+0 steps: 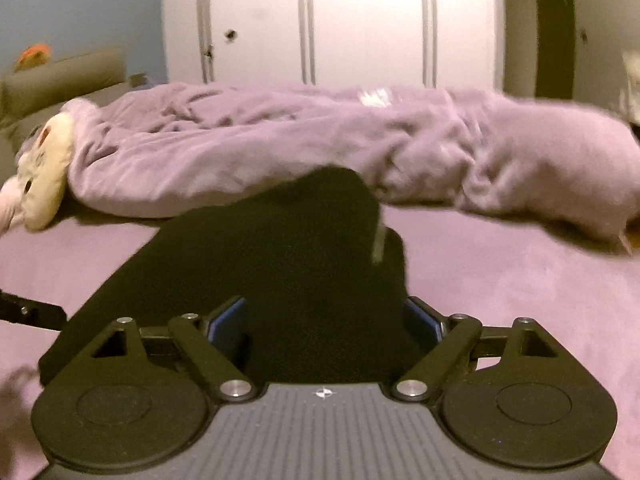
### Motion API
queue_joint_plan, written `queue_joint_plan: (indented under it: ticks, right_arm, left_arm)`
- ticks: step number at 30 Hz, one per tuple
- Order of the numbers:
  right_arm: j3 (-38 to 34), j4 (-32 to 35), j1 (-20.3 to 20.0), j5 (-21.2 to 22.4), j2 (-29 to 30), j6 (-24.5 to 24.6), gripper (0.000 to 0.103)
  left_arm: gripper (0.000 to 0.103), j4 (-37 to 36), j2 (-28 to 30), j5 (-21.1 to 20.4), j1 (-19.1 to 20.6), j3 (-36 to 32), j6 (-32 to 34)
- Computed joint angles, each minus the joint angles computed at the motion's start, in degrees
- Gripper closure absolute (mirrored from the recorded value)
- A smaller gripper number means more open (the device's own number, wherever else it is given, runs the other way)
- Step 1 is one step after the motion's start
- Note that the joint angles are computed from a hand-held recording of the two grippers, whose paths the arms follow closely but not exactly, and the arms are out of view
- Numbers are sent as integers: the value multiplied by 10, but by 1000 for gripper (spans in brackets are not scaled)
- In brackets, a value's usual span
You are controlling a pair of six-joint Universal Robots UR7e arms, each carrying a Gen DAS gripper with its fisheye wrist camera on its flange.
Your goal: Fold small clothes
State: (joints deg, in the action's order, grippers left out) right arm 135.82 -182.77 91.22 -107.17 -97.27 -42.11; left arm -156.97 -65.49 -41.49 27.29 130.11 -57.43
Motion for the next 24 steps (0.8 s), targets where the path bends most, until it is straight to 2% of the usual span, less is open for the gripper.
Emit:
queue_joint_plan:
  ticks: [1, 2, 5, 7, 9, 11, 14, 16, 18, 20, 22, 24]
  right_arm:
    - [-19, 38, -9, -7, 1, 29, 18]
    - [-33, 72, -25, 3, -1, 56, 18]
    - [-91, 233, -81, 46, -1, 146, 15]
    - [-109, 295, -116, 99, -6, 170, 7]
    - [-122, 342, -143, 145, -5, 174, 4]
    - [-112, 334, -158, 174, -7, 160, 4]
    - [-109, 343, -176, 206, -15, 147, 4]
    - [-112, 361, -187, 229, -22, 128, 18]
    - [-125, 398, -203, 260, -29, 114, 25]
    - [-133, 411, -210, 271, -22, 121, 23]
    - [-135, 404, -206, 270, -11, 123, 8]
    - [-125, 370, -189, 256, 2, 115, 4]
  left_arm:
    - [9, -25, 5, -15, 10, -2, 12]
    - [9, -57, 10, -38, 24, -5, 29]
    - [12, -148, 29, -106, 62, -9, 57]
    - [12, -203, 47, -130, 77, -14, 77]
    - [12, -221, 68, -146, 91, -29, 91]
    - [7, -222, 90, -163, 104, -49, 97]
    - [6, -228, 114, -177, 117, -68, 99]
    - [10, -252, 122, -180, 122, -66, 98]
    - [13, -262, 123, -177, 120, -61, 110]
    - [13, -271, 124, -180, 122, -58, 127]
    - [7, -273, 130, -178, 126, -61, 125]
    - [8, -282, 138, -184, 132, -66, 115]
